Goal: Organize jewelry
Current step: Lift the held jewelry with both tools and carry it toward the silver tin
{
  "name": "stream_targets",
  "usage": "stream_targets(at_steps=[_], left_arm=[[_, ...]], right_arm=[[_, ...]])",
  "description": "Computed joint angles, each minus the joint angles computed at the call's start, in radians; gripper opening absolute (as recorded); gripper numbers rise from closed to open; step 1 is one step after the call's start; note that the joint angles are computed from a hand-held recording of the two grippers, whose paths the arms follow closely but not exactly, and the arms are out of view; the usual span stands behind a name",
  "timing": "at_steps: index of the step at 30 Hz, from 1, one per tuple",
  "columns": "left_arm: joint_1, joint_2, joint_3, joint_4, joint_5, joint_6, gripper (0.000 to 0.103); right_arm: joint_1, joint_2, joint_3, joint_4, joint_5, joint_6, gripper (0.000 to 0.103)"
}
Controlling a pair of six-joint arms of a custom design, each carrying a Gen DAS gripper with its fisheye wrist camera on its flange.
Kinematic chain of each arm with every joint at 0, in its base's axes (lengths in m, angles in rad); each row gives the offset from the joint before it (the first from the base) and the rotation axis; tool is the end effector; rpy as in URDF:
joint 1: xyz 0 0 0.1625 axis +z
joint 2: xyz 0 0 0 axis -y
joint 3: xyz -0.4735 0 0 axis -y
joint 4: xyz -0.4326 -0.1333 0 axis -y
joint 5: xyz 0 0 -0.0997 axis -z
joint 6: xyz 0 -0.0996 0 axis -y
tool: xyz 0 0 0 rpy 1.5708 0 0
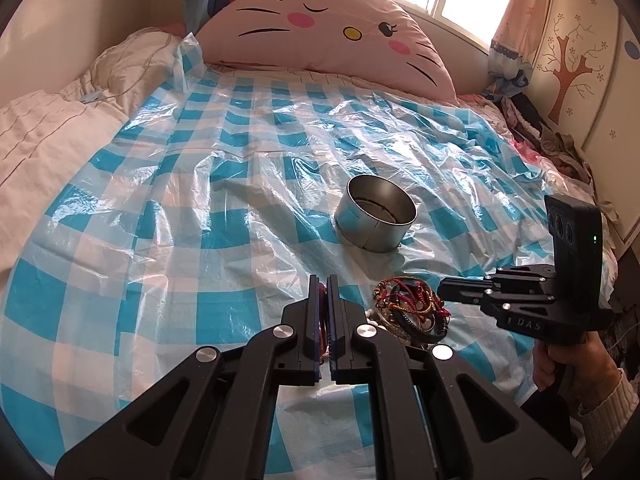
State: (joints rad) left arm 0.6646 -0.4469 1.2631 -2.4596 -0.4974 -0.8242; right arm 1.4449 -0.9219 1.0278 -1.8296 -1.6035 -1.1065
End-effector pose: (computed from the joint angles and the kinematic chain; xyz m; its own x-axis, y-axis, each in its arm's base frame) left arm -0.5142 -0.6834 0.0118 -0.8102 -0.2231 -0.5420 0.2804 0.6646 -0.6926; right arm 0.0248 -0.8398 0.4108 -0.5547 -0.8183 0.1507 -0.8305 0.5557 -0.0393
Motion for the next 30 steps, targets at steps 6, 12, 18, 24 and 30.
stream_targets(at_steps=[6,12,18,24,30], left_arm=[[-0.001,0.002,-0.005,0.005,0.0,-0.003,0.003],[0.003,0.006,-0.023,0.037,0.0,-0.019,0.003],[0.007,0.007,-0.028,0.038,0.0,-0.015,0.003],[0.011,0.02,-0.056,0.008,-0.012,0.031,0.003],[0.011,0.041,-0.096,-0.054,-0.03,0.097,0.003]], right_arm=[[0.006,-0.031,0.063,-0.074,-0.034,-0.199,0.059],[0.037,-0.026,0.111,-0.137,-0.152,-0.39,0.04],[0.037,-0.01,0.089,-0.102,-0.153,-0.386,0.006],[0.003,0.036,-0.072,0.126,0.008,-0.171,0.005],[-0.044,0.097,-0.263,0.361,0.255,0.019,0.005]])
